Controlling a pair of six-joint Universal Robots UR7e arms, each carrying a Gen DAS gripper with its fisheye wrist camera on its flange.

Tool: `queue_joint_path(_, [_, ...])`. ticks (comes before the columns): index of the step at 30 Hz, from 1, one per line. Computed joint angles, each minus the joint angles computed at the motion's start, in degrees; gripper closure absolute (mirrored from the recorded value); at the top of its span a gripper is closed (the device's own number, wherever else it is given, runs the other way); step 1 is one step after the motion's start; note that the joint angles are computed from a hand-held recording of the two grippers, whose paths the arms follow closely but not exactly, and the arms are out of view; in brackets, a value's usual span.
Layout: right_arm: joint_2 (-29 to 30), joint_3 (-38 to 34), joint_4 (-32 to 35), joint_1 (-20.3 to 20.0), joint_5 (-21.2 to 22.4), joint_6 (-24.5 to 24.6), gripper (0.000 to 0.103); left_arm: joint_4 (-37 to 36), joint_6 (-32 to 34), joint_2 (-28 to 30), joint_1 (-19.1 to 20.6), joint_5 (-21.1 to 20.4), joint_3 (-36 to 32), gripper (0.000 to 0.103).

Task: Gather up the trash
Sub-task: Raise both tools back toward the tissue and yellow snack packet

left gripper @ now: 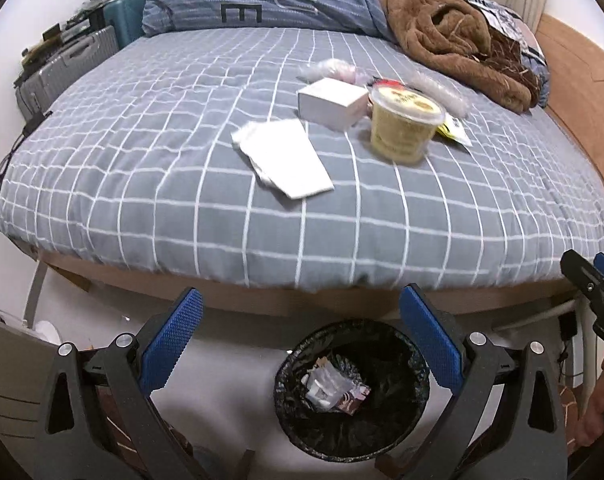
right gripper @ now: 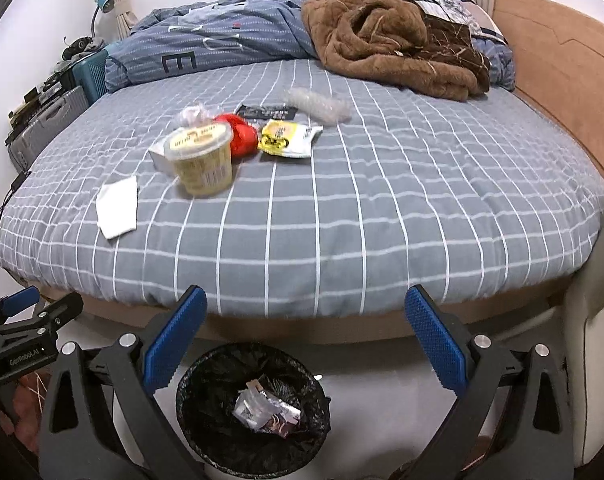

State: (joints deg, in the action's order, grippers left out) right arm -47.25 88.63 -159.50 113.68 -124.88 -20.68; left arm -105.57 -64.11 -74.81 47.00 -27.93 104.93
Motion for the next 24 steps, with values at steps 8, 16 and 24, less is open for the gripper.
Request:
queue_joint_path(8, [7.1, -11.9, 4.3, 0.1, 0.2, -1.8, 0.008, -2.0, 4.8, 2.2, 3.6, 1.5, -4.9, 0.006])
queue_joint_path(16, [16.4, -26.6, 11.4, -1.0, 0.4, -1.6, 0.008, -4.3, 9.9, 5.4, 8.2, 0.9, -10.2, 0.007])
queue_joint_path(24, [29.8, -50.1, 22.9, -2.4, 0.0, -1.1, 0.008, -6.7, 14.6, 8.8, 11.7, -1.1, -14.1, 0.007])
